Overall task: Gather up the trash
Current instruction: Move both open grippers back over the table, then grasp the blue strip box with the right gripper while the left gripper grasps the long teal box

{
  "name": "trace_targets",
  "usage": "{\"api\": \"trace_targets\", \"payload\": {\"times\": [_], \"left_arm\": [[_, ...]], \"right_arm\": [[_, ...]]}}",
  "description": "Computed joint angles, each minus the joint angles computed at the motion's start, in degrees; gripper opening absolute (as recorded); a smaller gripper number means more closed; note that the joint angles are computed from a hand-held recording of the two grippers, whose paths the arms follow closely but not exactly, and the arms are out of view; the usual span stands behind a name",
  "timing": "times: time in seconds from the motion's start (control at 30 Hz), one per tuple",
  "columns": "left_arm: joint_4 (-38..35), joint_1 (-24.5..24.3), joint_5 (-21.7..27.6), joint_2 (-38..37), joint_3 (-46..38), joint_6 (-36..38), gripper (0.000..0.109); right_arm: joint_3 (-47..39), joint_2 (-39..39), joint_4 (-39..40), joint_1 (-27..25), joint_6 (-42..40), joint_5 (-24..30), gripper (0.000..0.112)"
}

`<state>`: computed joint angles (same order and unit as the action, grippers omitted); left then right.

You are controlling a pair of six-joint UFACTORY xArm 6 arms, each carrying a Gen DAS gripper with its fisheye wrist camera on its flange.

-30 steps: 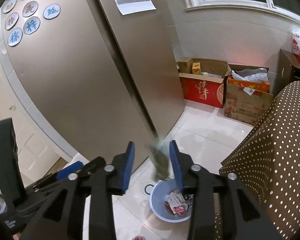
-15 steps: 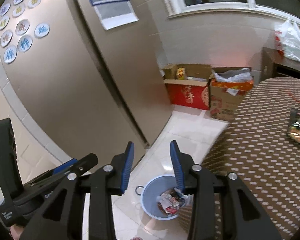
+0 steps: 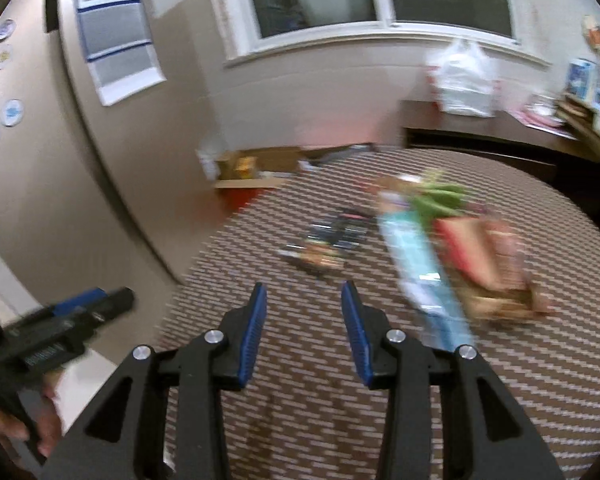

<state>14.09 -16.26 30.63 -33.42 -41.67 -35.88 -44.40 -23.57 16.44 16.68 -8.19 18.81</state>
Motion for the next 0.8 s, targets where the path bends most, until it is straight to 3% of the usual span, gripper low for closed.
{"api": "trace_targets", "payload": {"times": [0.17,0.27,0.3,0.37,0.57,0.8], "left_arm": [[2.3,-5.4,0.7,6.4,-5.2,-2.0,0.067],[2.8,-7.6,1.2,9.4,-7.7,-2.8,0.067],[3.1,-8.3,1.4,10.5,-8.7,-3.1,0.067],[3.1,-9.1,1.7,12.2,-10.2,-3.0,0.067],[3.4,-11.3,2.9,17.1,-14.7,-3.1,0.067],[4.3,-12.1,3.8,19.6,-17.0,-4.4,0.067]], "right_arm": [[0.7,0.4,0.0,-7.2,-5.1,4.7,0.038],[0.1,2.2,1.1,-8.2,-7.7,6.3,0.036],[-0.4,2.9,2.9,-8.7,-9.9,6.7,0.032],[-1.1,4.1,5.9,-8.8,-13.0,7.2,0.013],[-4.7,7.3,9.9,-9.9,-19.4,9.8,0.014],[-5.4,6.8,11.1,-10.6,-20.6,12.7,0.018]]}}
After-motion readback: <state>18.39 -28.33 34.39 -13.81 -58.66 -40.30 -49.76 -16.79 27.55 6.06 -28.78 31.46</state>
